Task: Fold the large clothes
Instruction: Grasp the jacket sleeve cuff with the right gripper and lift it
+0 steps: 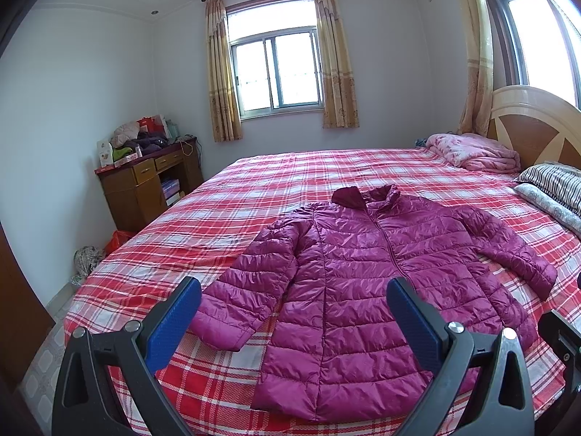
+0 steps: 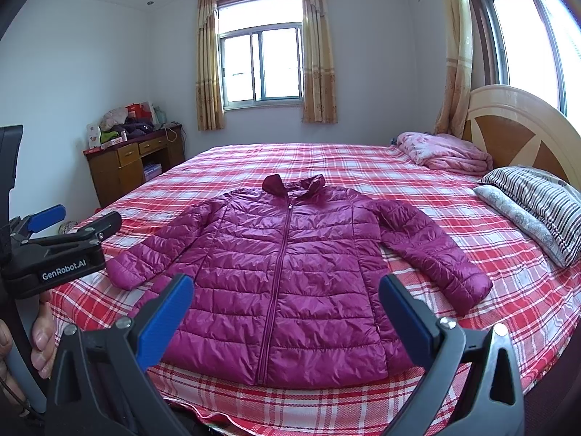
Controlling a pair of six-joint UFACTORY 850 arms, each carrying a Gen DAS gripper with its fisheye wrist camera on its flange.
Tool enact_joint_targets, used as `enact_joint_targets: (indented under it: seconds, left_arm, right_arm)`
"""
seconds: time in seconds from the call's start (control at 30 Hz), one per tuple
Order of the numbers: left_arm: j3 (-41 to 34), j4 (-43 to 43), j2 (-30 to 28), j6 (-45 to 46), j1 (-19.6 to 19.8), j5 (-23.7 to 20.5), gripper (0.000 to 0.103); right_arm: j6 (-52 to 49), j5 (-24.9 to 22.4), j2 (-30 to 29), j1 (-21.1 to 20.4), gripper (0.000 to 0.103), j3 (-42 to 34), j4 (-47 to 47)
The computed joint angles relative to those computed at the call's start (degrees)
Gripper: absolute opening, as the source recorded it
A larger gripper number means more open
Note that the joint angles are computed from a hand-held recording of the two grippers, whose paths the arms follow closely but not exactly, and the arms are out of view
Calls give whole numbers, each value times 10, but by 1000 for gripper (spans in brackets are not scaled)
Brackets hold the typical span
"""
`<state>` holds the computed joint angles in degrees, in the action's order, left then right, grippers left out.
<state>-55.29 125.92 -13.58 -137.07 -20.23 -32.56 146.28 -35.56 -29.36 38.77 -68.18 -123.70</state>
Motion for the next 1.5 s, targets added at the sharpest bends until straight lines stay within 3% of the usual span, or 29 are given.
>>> enact_joint_targets:
  seconds: [0.3,0.6,0.67,0.9,1.23,1.33,1.43,1.5]
  left_arm:
    - [-20,20,-37,-5,10,4,102]
    - [-118,-15,-149,52,36,22,102]
    - [-156,-46,-182,91,42,30,102]
    - [-275,-131,-279,191,58,43,102]
    - [-458,-347,-396,410,85,54,102]
    - [-495,-392,-416,453,92,52,102]
    - [-516,-416,-429,479,95,51,102]
    - [-527,-432,-435,500,96,49,102]
  right_arm:
    - [18,45,-17,-28,103,-12,-10]
    - [28,78,-44,-111,101,-23,61]
    - [64,109,-48,-143,96,-24,59]
    - [85,151,-71,-213,88,-41,121]
    - [50,204,-123,-278,82,-108,202]
    - [-23,233,-143,-289,72,-135,268]
    - [-88,239,-151,-291,52,-147,316]
    - [-83,254,-148,-298,23,-146,304]
